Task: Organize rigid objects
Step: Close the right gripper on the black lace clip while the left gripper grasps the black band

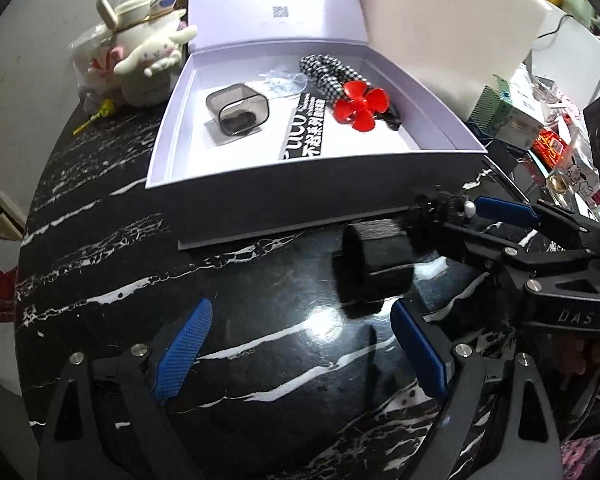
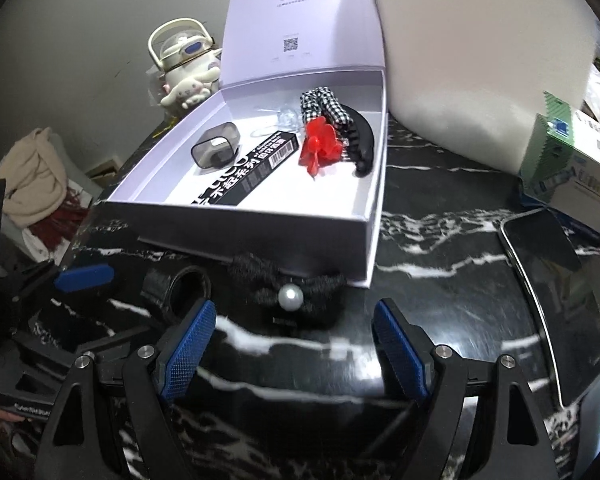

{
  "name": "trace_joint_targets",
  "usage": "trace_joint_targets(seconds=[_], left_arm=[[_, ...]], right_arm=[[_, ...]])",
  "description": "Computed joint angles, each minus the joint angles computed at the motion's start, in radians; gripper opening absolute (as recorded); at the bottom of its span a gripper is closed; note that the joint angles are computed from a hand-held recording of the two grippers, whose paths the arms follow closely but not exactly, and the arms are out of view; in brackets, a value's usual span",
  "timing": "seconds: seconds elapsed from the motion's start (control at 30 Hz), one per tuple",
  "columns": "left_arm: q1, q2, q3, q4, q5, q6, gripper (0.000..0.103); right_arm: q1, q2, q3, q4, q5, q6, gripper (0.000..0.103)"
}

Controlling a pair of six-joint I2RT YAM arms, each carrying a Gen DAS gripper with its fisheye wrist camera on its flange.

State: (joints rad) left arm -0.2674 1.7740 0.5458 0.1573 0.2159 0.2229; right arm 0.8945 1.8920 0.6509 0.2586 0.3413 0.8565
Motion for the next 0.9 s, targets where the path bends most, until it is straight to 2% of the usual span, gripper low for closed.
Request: trace_joint_targets(seconds=[0.23, 0.33, 0.4, 0.5, 0.7, 0.8, 0.9], left_arm=[[0.022, 0.02, 0.018, -0.008, 0.05, -0.002, 0.092], [0.018, 0.007, 0.004, 0.007, 0.067, 0.003, 0.092], [0.01, 0.006, 0.004, 0.005, 0.075, 0.003, 0.092], [-0.003, 0.001, 0.003, 0.001, 0.089, -0.004, 0.092], [-0.042, 0.0, 0.006, 0.014, 0.097, -0.026, 0.092], [-0.079, 0.018, 0.022, 0.025, 0.039, -0.042, 0.092], [-0.092, 0.023, 0.025, 0.04, 0.034, -0.03, 0.088]], right_arm=[[-0.032, 0.047, 0.042, 0.014, -0.022, -0.023, 0.081], [-0.02, 0.051, 0.048, -0.016, 0.013, -0.006, 0.068], [-0.02, 0.045, 0.037, -0.021, 0.026, 0.0, 0.053], [-0.028, 0.028, -0.002, 0.018, 0.012, 0.007, 0.044], [0.008, -0.007, -0.042, 0.007, 0.03, 0.025, 0.043], [0.035, -0.022, -0.078, 0.037, 0.042, 0.034, 0.043], [0.077, -0.033, -0.08, 0.0, 0.076, 0.054, 0.045]])
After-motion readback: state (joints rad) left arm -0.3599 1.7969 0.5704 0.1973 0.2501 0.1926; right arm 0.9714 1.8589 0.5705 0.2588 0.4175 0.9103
